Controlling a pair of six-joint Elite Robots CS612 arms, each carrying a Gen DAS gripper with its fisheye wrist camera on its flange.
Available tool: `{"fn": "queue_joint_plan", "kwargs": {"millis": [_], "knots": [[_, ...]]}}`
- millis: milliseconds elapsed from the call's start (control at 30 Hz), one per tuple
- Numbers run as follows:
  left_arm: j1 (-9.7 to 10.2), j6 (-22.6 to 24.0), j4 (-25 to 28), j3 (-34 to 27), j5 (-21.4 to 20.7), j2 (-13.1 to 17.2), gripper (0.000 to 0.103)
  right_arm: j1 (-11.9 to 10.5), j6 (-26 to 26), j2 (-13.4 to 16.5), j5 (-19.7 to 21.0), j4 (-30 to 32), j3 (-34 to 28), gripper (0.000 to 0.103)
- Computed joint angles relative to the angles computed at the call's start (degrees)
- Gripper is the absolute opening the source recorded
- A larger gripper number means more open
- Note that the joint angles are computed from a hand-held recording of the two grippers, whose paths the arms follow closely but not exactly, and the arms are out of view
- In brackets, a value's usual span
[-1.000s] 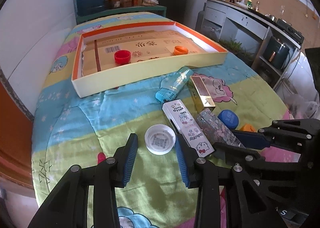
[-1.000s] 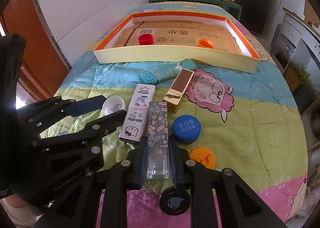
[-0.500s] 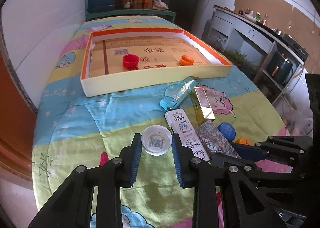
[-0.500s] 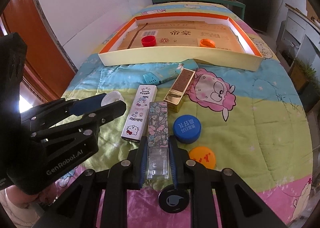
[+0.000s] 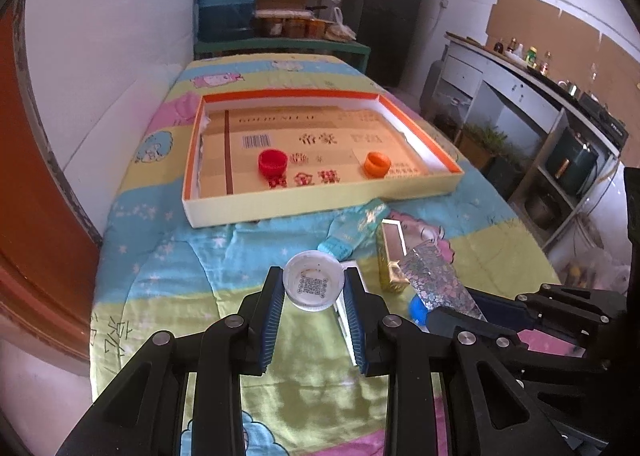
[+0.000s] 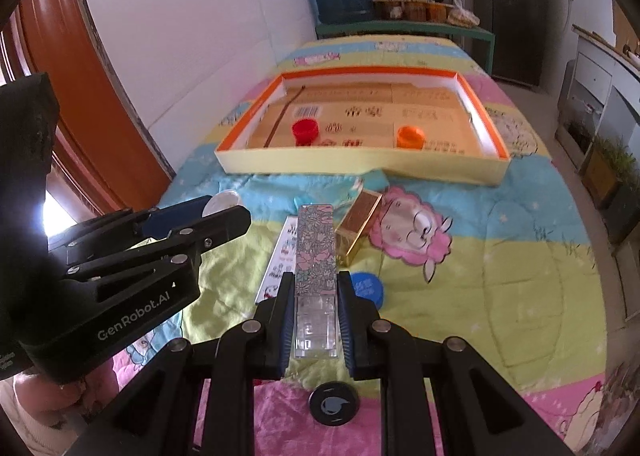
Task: Organize rigid objects
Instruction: 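Lift and carry the bottle with the right gripper while the left carries the white cap to the box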
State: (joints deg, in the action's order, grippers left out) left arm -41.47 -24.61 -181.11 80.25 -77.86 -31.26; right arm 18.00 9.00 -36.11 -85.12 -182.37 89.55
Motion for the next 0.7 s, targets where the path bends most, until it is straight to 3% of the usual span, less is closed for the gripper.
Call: {"fn": "queue_joint_plan", "kwargs": {"millis": [400, 700], "knots": [[-0.59, -2.55, -1.12, -1.38, 4.58, -0.83, 0.031, -1.18, -1.48, -0.66, -0.55, -4.08, -0.64, 0.02], [-0.43, -2.6, -1.47, -3.3, 5.5, -0.91, 0.031, -2.17, -1.59, -1.09, -2.37, -7.49, -1.52, 0.02]]}}
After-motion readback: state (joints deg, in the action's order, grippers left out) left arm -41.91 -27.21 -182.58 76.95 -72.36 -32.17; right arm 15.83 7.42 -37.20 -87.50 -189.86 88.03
